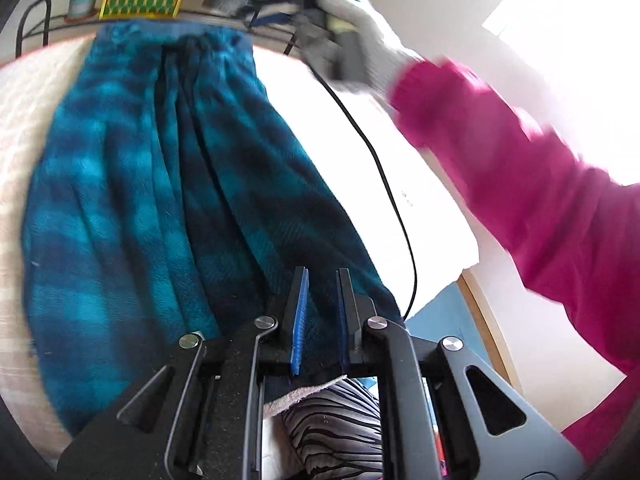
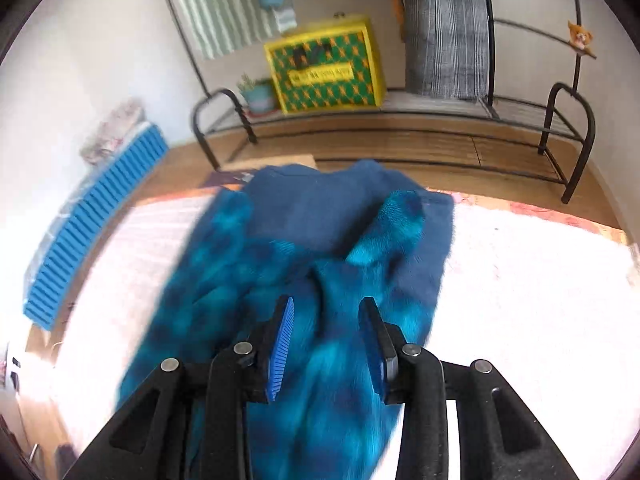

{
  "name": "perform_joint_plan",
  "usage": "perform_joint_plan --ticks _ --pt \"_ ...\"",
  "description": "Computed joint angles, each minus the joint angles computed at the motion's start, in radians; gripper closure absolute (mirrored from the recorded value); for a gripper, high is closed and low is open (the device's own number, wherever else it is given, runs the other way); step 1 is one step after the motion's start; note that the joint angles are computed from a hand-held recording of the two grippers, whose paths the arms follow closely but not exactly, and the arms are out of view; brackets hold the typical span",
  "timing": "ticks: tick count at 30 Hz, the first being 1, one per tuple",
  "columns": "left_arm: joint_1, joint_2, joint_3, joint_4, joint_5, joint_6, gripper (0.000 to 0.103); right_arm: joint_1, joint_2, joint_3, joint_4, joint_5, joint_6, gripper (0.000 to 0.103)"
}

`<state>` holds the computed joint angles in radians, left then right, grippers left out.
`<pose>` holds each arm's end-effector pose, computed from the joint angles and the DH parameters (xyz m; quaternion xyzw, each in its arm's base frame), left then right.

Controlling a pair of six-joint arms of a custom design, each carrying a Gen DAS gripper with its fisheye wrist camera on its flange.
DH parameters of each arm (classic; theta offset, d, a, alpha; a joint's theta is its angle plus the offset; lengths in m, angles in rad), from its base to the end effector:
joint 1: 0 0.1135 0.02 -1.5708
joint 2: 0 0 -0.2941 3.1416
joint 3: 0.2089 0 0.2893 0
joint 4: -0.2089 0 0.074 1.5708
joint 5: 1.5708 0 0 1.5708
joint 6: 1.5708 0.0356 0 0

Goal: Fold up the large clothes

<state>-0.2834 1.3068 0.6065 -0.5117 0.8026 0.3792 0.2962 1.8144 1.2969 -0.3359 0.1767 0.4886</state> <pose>0.2165 -0.0897 0.1685 0.3605 0.8338 -0.3760 0.1825 0.4210 0.1219 0.2289 0.1204 0.9254 0.0574 0.3547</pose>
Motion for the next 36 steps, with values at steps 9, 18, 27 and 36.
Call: perform_joint_plan --ticks 9,18,27,36 --pt "0.252 -0.105 0.030 -0.243 0.047 0.250 0.093 0.419 -0.462 -0.365 -0.153 0.233 0.317 0.066" --pt "0.481 0.008 0.039 -0.173 -0.011 0.366 0.093 0.814 -0.266 -0.435 -0.060 0.352 0.745 0.068" --pt "0.420 0.163 -0.016 -0.027 -0.059 0.297 0.093 0.913 0.082 -0.293 0.045 0.332 0.849 0.071" --pt "0.430 0.075 -0.096 -0.018 -0.080 0.382 0.089 1.045 -0.102 -0.375 -0.048 0.441 0.983 0.070"
